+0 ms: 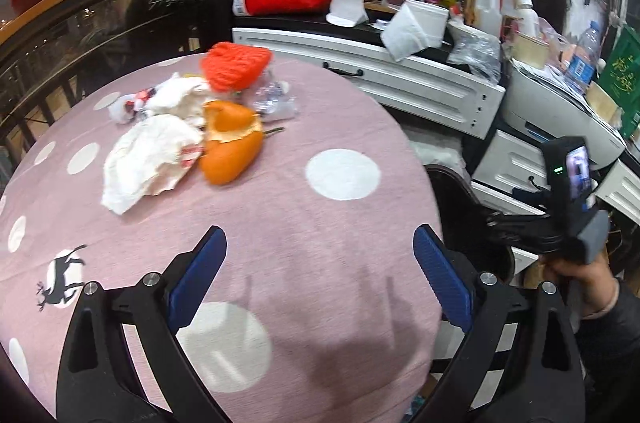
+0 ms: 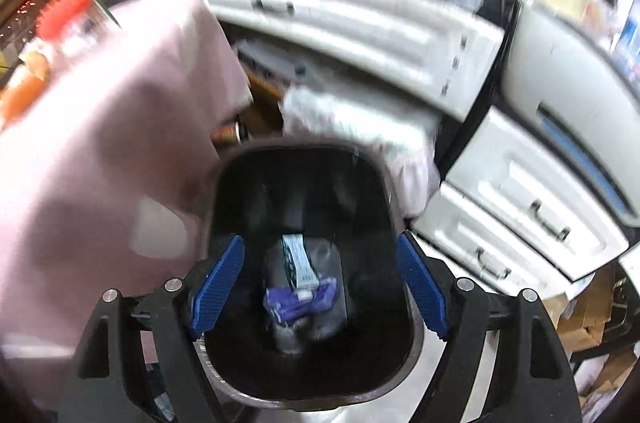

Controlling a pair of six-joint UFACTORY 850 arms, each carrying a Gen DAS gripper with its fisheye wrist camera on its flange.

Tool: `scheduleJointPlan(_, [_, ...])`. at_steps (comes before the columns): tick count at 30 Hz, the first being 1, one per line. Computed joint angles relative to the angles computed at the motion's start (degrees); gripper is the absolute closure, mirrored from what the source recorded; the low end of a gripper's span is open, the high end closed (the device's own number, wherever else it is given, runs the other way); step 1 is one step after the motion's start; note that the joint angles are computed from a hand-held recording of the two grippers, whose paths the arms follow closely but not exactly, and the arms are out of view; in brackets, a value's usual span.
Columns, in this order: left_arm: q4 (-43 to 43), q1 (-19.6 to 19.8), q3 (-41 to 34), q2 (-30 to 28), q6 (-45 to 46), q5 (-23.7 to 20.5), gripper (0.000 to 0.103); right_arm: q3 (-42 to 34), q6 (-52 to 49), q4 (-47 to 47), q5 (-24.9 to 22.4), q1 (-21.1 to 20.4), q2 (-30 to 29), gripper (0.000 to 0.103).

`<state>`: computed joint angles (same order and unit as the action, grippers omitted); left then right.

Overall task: Collect trash
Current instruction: 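Lower the green carton into the black bin and open the right gripper, then move both grippers back over the table toward the tissues and peels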

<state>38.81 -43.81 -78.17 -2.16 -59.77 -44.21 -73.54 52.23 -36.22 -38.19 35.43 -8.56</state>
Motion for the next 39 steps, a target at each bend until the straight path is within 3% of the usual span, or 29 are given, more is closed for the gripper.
scheduleJointPlan(10, [1.8,1.9,4.9,5.3,-0.3,-2.9,0.010,-3.2,3.2,-6.9,6.5,5.7,2.5,0.021])
scheduleJointPlan(22, [2.9,5.6,10.4,10.7,-1.5,-5.1,0.010,-12.0,-15.6,3.1,10.5,11.4,-3.3,0.019])
scheduleJointPlan(32, [-0.6,10.1,10.5,9.5,5.7,-4.6,0.010,-18.8,-24.5,10.8,9.5,12.4,-8.7,0.019])
scheduleJointPlan(39, [-2.6,13.5,8.1,6.2,10.5,-2.3,0.010,-19.9,-24.3,11.8,9.0,11.6,-9.4,0.019])
